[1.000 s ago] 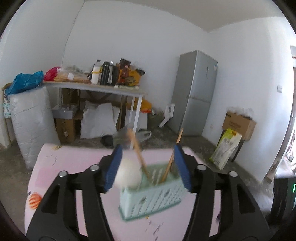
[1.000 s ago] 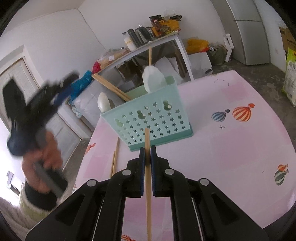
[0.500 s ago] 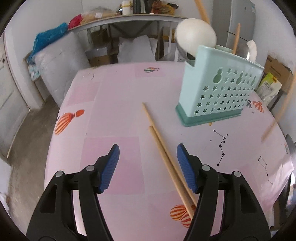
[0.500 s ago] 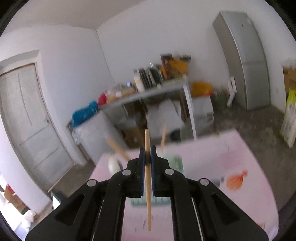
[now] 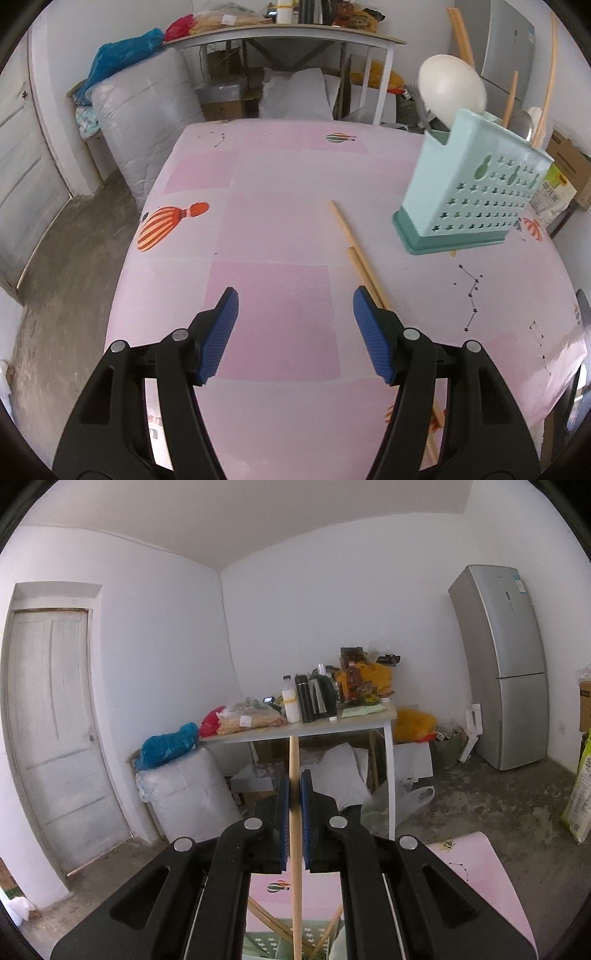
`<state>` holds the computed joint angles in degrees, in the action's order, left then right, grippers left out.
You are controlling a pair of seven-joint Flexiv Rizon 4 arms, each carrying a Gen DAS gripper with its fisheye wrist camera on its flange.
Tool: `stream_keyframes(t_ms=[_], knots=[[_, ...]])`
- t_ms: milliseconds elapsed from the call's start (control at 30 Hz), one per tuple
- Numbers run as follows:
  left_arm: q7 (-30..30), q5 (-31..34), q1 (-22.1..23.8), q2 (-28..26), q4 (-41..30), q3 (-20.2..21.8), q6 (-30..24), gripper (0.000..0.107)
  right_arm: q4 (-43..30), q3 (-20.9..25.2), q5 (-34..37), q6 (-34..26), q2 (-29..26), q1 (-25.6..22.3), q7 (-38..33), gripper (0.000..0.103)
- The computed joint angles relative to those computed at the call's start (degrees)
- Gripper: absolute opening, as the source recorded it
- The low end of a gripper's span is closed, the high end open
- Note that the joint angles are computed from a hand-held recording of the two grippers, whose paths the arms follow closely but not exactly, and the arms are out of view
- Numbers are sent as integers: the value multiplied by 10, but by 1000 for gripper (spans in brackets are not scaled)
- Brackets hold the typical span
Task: Organize utensils
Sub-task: 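Lower the right tool's chopstick into the green holder and open the right tool, then grasp another wooden chopstick on the table with the left tool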
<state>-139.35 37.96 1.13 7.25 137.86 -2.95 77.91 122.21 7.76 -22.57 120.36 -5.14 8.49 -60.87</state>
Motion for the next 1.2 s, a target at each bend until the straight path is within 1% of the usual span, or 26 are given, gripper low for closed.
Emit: stream_keyframes(t_ms=[200, 300, 400, 467, 567, 667, 700, 733, 767, 800, 833, 900, 1033, 1067, 1133, 1200], knots=[[8, -10, 3, 1, 6, 3, 2, 61, -12, -2, 1, 15, -4, -3, 8, 6], [10, -12, 2, -3, 5, 1, 3, 61, -17, -4, 25, 14, -8, 7, -11, 6], [13, -15, 0, -8, 6, 3, 5, 61, -11, -6, 69, 11, -16, 26, -49, 6], [17, -19, -3, -11, 6, 5, 4, 62, -4, -5, 72, 8, -26, 25, -51, 6], [18, -22, -7, -14, 5, 5, 2, 62, 14, 10, -10, -9, -38, -17, 5, 6], [20, -24, -10, -16, 5, 8, 2, 63, 34, 13, -51, -34, -36, -35, 25, 9], [20, -24, -11, -16, 6, 8, 3, 63, 41, 16, -64, -42, -34, -45, 36, 13], [20, -25, -12, -17, 5, 8, 1, 63, 49, 18, -75, -44, -30, -55, 49, 23], [19, -24, -13, -18, 5, 8, 1, 64, 56, 19, -86, -39, -28, -66, 64, 30], [19, -26, -14, -19, 5, 8, -1, 64, 60, 19, -99, -32, -28, -75, 78, 34], [20, -27, -15, -20, 4, 9, -1, 64, 71, 19, -123, -19, -23, -93, 103, 35], [20, -27, -17, -20, 4, 10, -3, 64, 88, 9, -141, -9, -12, -105, 125, 39], [23, -30, -20, -18, 5, 12, -4, 65, 132, -17, -180, 16, 16, -123, 162, 41], [23, -31, -20, -19, 6, 12, -2, 65, 143, -25, -200, 25, 21, -129, 180, 41], [32, -40, -21, -20, 8, 14, 3, 65, 164, -45, -271, 49, 25, -147, 236, 41], [44, -54, -24, -26, 12, 17, 18, 65, 185, -68, -380, 64, 26, -170, 305, 41]])
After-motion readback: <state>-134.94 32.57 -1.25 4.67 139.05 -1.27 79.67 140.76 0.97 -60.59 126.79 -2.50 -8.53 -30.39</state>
